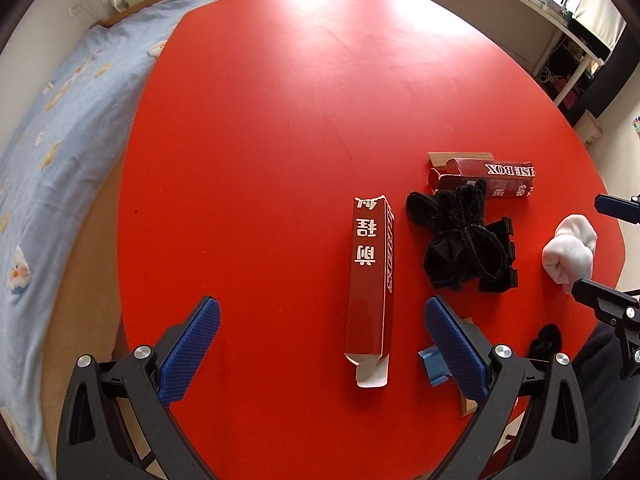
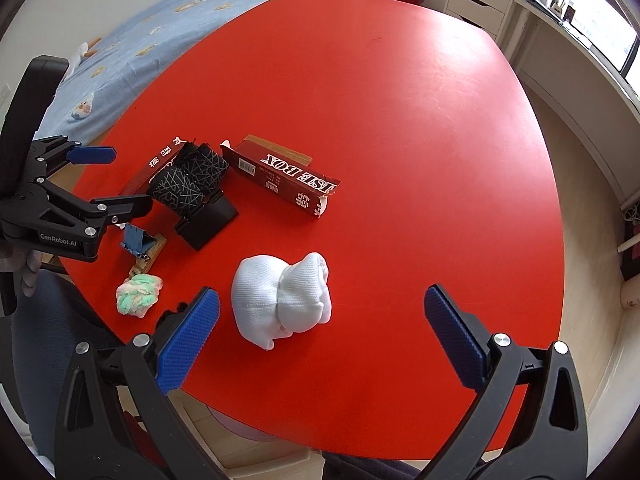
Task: Collect trash
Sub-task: 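Grasp the white tissue ball with the right tool while the left tool grasps the tall red box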
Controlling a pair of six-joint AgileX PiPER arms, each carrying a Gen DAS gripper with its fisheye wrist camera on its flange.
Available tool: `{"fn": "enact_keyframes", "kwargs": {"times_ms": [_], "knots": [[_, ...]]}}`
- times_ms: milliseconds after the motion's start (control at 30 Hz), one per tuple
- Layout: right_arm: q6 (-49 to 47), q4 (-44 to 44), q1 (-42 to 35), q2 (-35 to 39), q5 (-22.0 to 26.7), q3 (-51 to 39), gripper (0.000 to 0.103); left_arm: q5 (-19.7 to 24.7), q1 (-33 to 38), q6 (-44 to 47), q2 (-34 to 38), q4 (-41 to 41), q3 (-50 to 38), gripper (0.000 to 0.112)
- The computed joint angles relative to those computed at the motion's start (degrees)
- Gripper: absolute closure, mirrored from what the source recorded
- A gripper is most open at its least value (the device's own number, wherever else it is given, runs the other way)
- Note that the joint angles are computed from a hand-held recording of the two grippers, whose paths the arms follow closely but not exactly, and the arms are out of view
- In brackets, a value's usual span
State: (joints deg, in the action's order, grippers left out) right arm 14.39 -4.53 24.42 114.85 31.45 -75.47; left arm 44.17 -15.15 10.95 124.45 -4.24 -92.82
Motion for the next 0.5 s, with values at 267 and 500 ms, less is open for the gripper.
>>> {"fn": "enact_keyframes", "kwargs": {"times_ms": [267, 500], "knots": [[-1.2, 1.2, 0.1, 2.5, 0.6, -2.1, 0.009, -1.6, 0.2, -0.4, 0.0, -0.1, 1.0, 0.014], [-0.9, 0.7, 0.7, 2.4, 0.3, -1.7, 0.051, -4.7, -0.6, 1.9, -2.4, -1.7, 4.6, 0.039]]}}
